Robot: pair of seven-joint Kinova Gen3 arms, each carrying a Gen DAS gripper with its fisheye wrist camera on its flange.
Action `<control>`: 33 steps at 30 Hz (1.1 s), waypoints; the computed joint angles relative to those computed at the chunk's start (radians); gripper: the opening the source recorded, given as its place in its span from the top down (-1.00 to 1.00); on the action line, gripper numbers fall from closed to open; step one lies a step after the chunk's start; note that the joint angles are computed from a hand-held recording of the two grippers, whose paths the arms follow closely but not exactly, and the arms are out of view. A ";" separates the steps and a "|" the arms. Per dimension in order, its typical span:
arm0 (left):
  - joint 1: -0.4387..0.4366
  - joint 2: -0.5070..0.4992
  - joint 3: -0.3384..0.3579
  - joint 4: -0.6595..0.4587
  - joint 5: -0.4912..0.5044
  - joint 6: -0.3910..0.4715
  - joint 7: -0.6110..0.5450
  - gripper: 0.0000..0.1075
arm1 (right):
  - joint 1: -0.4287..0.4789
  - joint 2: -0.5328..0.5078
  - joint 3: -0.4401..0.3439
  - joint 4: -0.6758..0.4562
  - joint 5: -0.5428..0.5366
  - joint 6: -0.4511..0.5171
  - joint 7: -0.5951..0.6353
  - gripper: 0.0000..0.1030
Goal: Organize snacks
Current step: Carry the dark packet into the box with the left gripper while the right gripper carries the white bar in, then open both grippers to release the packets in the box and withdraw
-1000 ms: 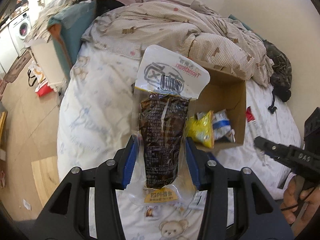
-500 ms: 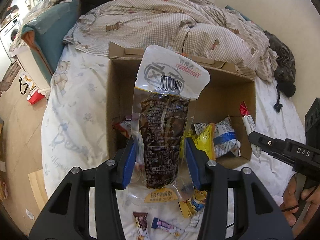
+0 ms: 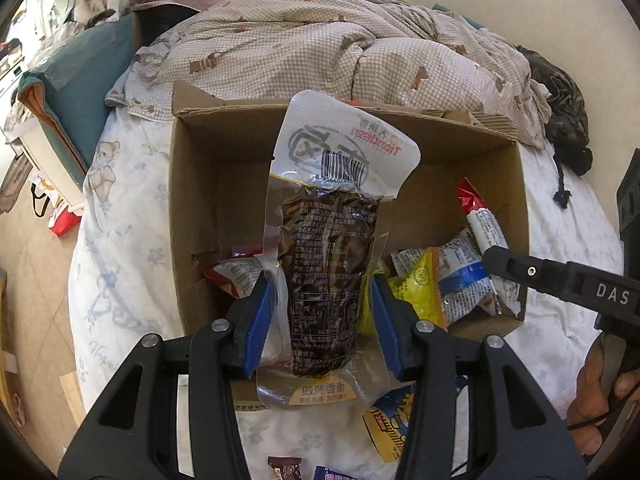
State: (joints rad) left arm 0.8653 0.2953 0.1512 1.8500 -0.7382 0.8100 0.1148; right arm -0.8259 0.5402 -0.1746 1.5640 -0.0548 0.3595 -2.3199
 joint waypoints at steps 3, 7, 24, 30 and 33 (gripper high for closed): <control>0.003 -0.003 -0.008 0.011 -0.017 -0.012 0.033 0.11 | 0.037 0.001 -0.035 0.018 -0.030 -0.043 0.016 0.30; 0.003 -0.010 -0.011 0.019 -0.037 -0.027 0.072 -0.15 | 0.048 -0.013 -0.042 0.046 -0.050 -0.099 0.023 0.11; 0.056 -0.033 0.015 0.026 -0.121 0.061 0.126 -0.60 | -0.002 -0.033 0.009 0.047 -0.022 -0.096 -0.027 -0.36; 0.063 -0.074 0.054 0.044 -0.173 0.126 0.219 -0.60 | -0.074 -0.077 0.083 0.083 0.029 -0.119 -0.093 -0.48; 0.064 -0.099 0.079 0.063 -0.189 0.158 0.264 -0.60 | -0.114 -0.099 0.112 0.101 0.057 -0.112 -0.126 -0.51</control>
